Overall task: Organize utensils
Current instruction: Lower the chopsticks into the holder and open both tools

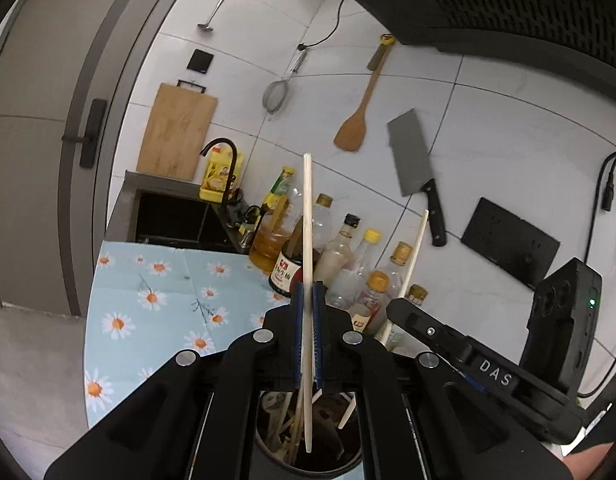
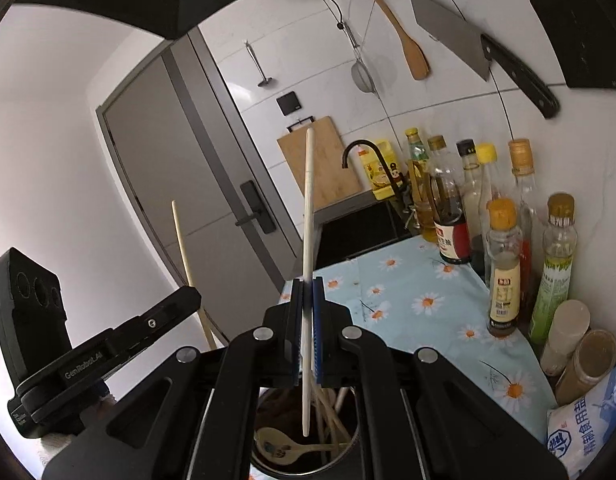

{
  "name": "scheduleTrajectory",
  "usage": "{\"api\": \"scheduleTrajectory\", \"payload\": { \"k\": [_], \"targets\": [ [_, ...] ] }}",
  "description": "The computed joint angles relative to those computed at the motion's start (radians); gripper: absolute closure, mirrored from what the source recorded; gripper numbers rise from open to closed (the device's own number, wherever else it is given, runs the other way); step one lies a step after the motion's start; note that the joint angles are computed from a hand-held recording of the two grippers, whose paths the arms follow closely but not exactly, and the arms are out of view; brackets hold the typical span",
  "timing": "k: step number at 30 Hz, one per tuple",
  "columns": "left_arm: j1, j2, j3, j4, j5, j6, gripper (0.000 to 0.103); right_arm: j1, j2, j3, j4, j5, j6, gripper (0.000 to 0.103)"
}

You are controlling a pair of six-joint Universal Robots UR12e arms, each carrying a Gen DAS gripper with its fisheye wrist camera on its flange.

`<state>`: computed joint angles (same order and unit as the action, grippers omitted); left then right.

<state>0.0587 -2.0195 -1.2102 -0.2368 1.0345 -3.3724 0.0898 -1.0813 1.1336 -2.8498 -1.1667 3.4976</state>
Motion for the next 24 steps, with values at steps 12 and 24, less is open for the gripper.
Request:
{"api": "scheduleTrajectory", "payload": {
  "k": [12,24],
  "targets": [
    [-0.003,0.018,-0.071,-0.027,-0.034,0.055,0.099,0.008,-0.011,0.042,0.104,0.013,-0.053,0.095],
    [0.004,0.064,-0.131,-0.016,-0.029,0.036,0.086,-0.006,-0.062,0.095,0.106,0.027,-0.022,0.092]
  ]
}}
